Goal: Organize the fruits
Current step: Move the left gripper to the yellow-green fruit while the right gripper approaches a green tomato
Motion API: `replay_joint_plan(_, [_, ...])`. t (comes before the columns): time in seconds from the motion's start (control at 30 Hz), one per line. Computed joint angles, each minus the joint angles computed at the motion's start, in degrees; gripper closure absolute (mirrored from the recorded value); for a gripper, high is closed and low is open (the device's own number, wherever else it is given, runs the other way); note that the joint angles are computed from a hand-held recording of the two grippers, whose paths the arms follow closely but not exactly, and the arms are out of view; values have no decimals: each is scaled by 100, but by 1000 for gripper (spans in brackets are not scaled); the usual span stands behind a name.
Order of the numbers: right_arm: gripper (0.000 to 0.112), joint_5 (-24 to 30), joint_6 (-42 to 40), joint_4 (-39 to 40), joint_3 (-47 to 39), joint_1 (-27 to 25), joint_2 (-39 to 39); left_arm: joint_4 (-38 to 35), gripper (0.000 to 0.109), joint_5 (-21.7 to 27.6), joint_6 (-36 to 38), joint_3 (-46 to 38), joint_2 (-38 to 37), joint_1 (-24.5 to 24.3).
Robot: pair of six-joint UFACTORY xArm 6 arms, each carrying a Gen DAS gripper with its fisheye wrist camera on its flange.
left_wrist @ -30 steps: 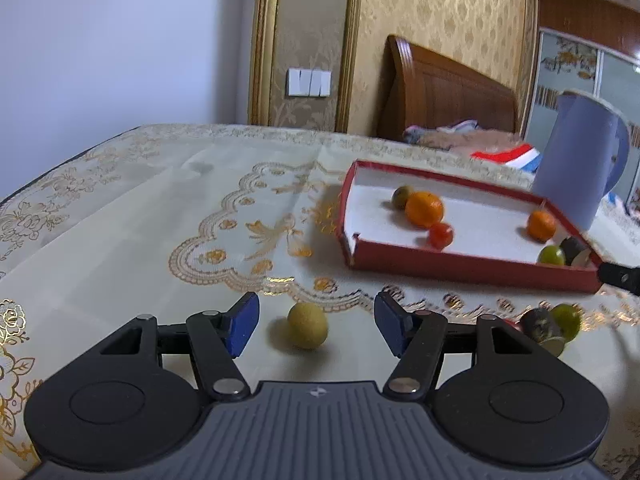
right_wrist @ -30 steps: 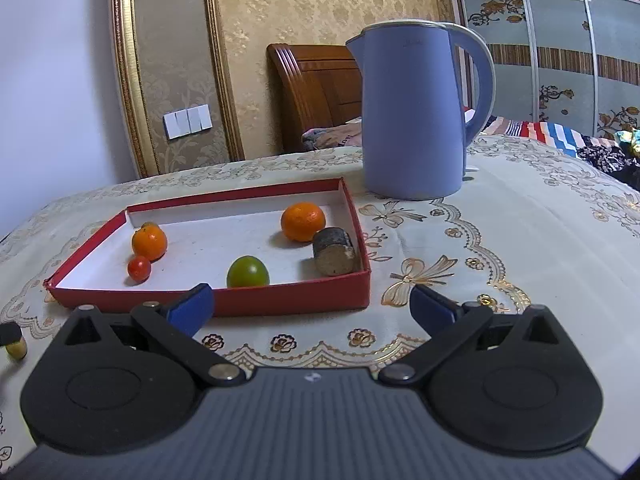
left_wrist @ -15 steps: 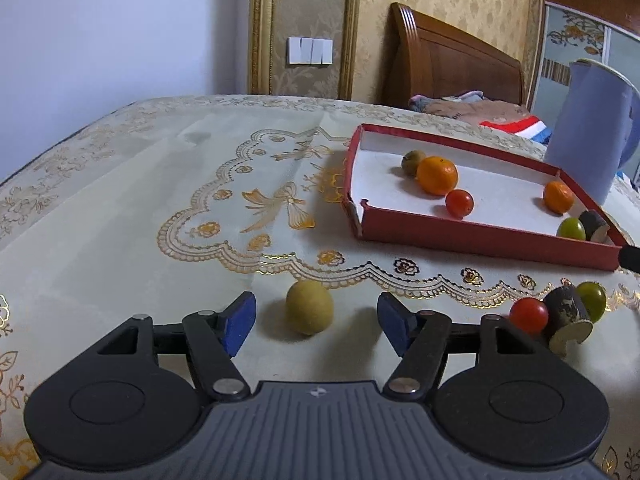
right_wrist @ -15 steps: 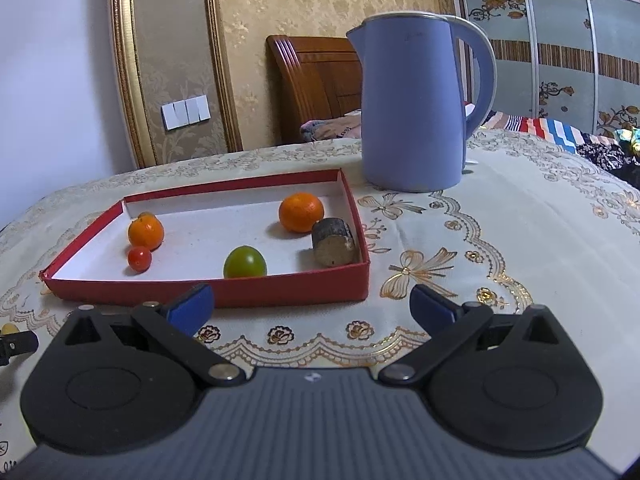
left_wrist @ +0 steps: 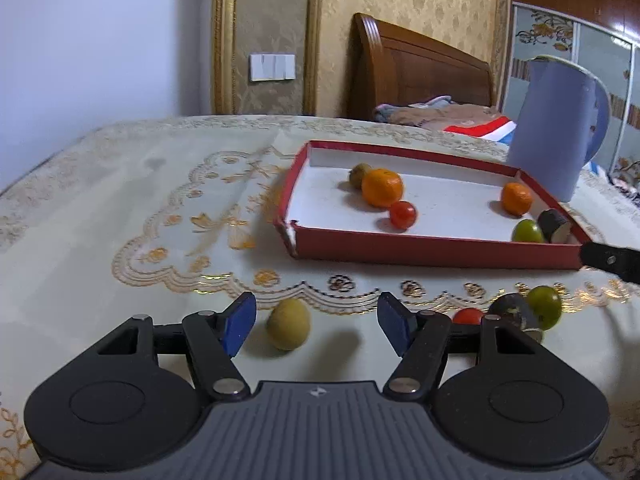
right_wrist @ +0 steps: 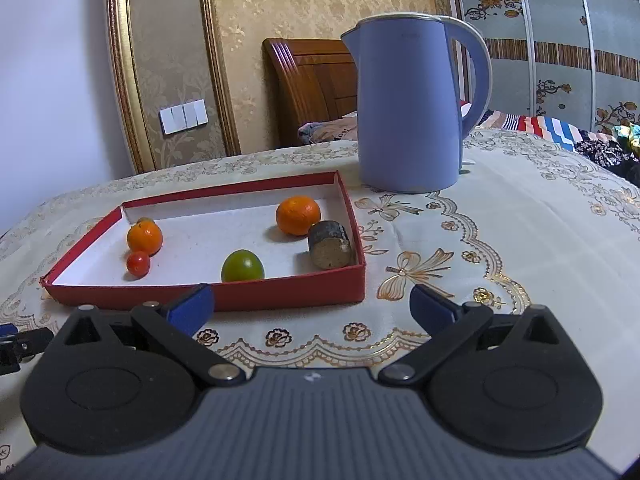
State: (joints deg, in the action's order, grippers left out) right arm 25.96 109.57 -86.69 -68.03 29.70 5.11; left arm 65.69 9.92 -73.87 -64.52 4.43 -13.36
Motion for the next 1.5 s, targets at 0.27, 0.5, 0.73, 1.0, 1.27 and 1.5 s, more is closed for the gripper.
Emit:
replay_joint_plan(0.27, [9, -207, 79, -198, 501, 61, -383, -320, 42, -193, 193, 159, -42, 176])
replay_joint_plan(0.5, [9, -146, -653, 397, 533, 166, -380, -908, 42, -77, 770, 151, 20, 112])
replay_joint_plan(0.73, [9, -230, -1476, 952, 250, 266, -114, -961, 38, -84, 868, 153, 30, 100])
replay_joint_plan(1.0, [9, 50, -2017, 1230, -159, 452, 217, -1046, 34, -105, 988, 173, 23, 102])
replay_joint_plan(1.27, [9, -32, -2199, 1601, -287, 386, 348, -1028, 34, -79, 991, 172, 18, 92])
replay_joint_plan(1.5, [9, 30, -2539, 1800, -549, 446, 569, -1147, 26, -65, 1158, 166, 36, 61])
